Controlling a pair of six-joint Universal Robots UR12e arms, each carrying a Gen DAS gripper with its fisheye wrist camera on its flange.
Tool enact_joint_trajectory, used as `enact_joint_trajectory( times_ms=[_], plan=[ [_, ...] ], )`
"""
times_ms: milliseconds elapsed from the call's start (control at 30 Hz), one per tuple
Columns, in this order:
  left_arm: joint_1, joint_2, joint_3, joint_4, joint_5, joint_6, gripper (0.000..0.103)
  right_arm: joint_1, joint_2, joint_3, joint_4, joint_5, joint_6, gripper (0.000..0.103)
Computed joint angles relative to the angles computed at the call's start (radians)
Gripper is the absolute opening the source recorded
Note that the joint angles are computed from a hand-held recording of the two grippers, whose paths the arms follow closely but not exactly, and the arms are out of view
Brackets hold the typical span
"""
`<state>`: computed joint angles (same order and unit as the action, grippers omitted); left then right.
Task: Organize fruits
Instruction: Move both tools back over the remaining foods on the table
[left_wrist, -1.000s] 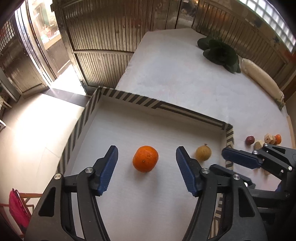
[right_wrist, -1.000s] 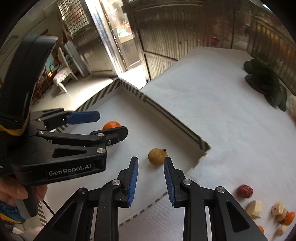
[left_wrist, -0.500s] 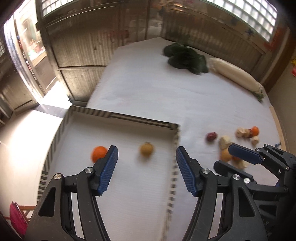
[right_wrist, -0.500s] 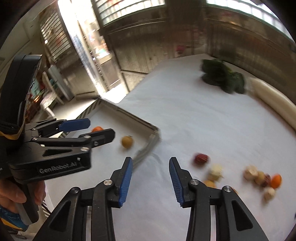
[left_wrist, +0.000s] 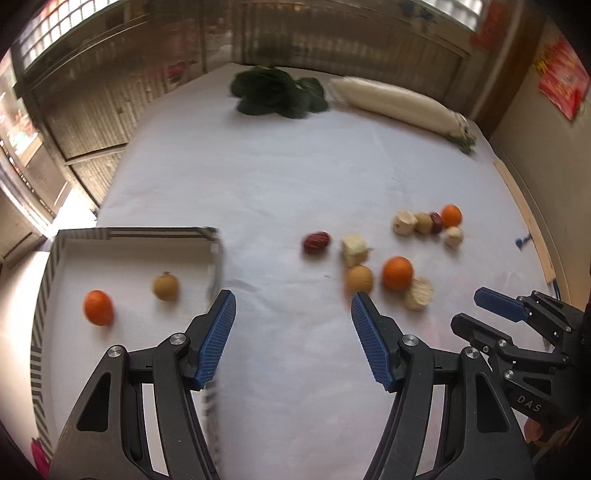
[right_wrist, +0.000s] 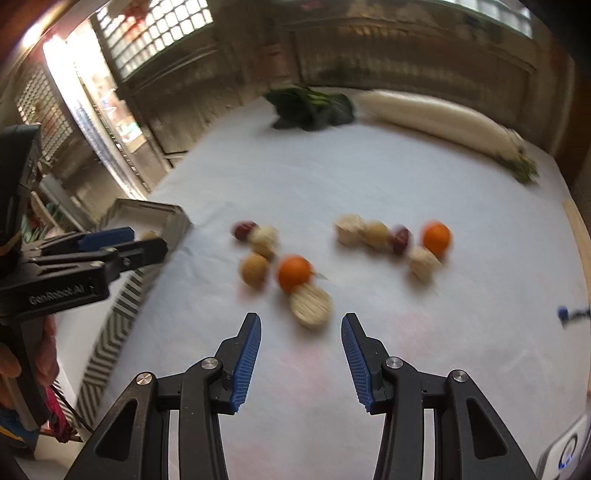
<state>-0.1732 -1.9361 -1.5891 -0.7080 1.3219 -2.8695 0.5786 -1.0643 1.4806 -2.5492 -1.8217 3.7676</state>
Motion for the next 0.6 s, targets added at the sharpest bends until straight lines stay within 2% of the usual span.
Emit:
enact_joint_trajectory(
  times_ms=[233,600],
  plan=[
    [-0.028,-0.010,0.008,-0.040,0.013,0.012,0.066,-0.011,-0.026,0.063,-0.043,0.026,0.021,0.044],
    [-0.035,-0.021,0.016,-0.066,0.039,-0.007,0.066,-0.033,0.045,-0.004,-0.062,0.098,-0.071,0.044]
  ],
)
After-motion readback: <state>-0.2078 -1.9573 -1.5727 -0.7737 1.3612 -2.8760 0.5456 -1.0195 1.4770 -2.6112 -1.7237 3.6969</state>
